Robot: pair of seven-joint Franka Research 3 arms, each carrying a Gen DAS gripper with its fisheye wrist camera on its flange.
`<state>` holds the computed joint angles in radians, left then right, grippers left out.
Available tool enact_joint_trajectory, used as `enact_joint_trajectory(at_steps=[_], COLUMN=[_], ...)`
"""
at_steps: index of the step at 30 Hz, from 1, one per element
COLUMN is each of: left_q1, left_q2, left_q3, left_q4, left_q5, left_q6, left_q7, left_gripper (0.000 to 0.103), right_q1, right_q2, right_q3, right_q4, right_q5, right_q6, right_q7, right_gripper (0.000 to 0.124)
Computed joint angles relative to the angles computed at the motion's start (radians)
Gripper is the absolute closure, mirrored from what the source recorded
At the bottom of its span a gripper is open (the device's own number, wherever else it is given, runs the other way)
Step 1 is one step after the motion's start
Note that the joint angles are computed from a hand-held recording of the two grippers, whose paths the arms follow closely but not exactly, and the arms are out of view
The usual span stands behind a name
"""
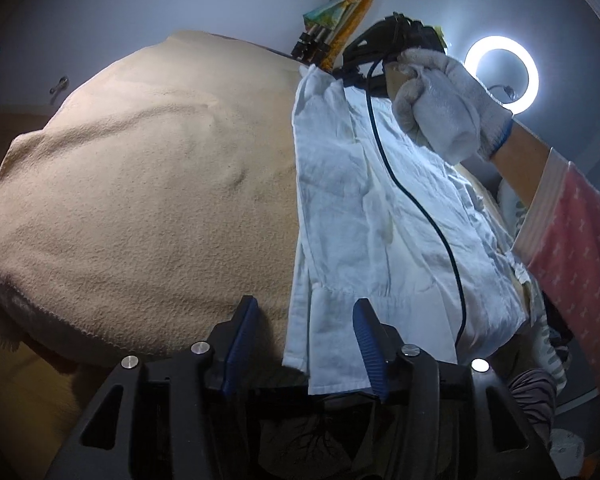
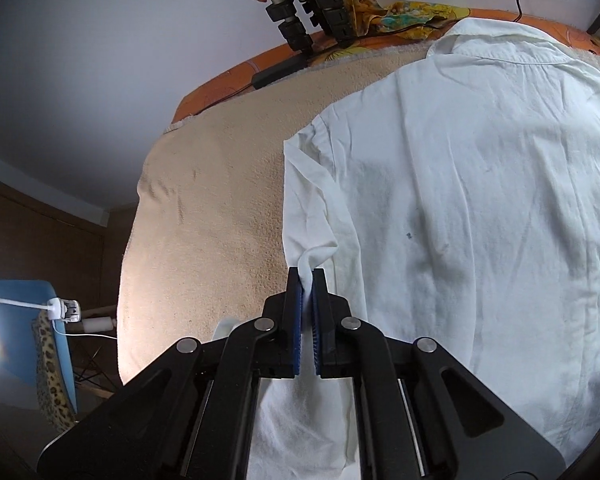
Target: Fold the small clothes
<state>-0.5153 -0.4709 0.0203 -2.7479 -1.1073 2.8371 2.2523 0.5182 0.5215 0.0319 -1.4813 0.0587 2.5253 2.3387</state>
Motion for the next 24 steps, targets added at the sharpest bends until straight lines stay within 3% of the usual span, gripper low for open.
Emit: enact_joint_trajectory(at_steps=[1,2,3,4,9,14,18,22,24], left_q1=[0.009,0.018,0.014,0.002,-0.068,-0.119,-0.156,-0.147,-0.136], left_q2=[0.009,0.015,0.015,0.012,-0.052,-0.073,-0.031,0.027,0.063], left_q3=[-0.016,-0.033,-0.039,-0.025,0.021,0.021,-0.010,-0.054,-0.079], left_q4=[0.003,0.003,0.001,0.003,-0.005,0.016,0.065,0.109,0.134], left_q5=[0.025,0.054,0.064,0.064,-0.009,-0.028,-0.052,-0.058,-0.062], left_q6=[0.003,0.012,0.030,0.022,0.036,0.028,0.022,-0.018,-0.039], left_q7=[-0.018,-0.043,-0.057,-0.059,0.020,0.063,0.094,0.108,0.102], left_gripper=[0.083,0.092,0.095,0.103,0.103,0.103,0.103,0.103,0.103], right_q1=[-0.005,-0.007,-0.010,-0.014,-0.049,-0.090,-0.119,-0.151,-0.148], right_q2=[-0.001,-0.003,-0.013,-0.023,-0.087,-0.143,-0.187,-0.231,-0.260], right_q3=[0.005,0.008,0.012,0.015,0.041,0.056,0.060,0.065,0.047], right_q4=[-0.001,-0.003,-0.016,-0.031,-0.125,-0.211,-0.289,-0.367,-0.407], right_q5=[0.007,0.011,0.017,0.023,0.079,0.144,0.195,0.251,0.232], right_q6=[0.009,0.017,0.029,0.041,0.111,0.151,0.179,0.200,0.194], right_q7=[-0.008,-0.016,-0.026,-0.038,-0.127,-0.211,-0.264,-0.324,-0.312], right_gripper=[0.119,0.119,0.119,0.119,0.119,0.119,0.119,0.116,0.106])
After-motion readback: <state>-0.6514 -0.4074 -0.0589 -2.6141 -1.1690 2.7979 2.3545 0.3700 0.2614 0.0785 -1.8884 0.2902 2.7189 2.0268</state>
